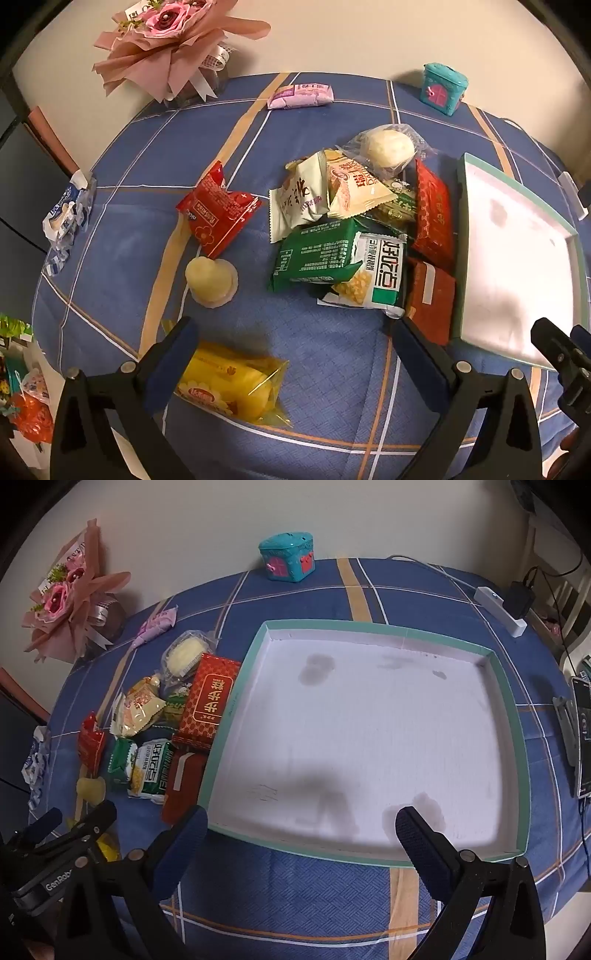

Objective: Organize snacks

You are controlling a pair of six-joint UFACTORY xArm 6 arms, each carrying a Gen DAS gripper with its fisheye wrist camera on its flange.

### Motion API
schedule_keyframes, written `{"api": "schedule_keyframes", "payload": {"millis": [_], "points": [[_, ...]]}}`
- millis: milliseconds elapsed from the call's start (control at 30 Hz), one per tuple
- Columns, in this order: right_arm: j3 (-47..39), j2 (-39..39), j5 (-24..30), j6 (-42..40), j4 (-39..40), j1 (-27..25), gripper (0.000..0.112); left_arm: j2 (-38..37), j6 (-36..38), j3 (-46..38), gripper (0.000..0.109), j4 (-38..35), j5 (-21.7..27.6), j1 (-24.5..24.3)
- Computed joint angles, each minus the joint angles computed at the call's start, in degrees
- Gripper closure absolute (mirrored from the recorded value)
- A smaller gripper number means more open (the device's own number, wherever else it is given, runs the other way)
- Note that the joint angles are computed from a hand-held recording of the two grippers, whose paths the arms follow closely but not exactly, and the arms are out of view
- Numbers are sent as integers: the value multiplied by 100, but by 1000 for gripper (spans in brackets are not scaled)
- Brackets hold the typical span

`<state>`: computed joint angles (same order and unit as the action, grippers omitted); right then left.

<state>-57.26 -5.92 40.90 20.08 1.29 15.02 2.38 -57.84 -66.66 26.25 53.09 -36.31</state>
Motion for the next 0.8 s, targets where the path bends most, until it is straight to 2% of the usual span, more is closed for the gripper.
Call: {"api": "schedule_keyframes", "payload": {"millis": [800], "points": [[13, -42, -20, -22, 1, 4, 9, 2, -23, 43, 6, 19, -46, 33]]}}
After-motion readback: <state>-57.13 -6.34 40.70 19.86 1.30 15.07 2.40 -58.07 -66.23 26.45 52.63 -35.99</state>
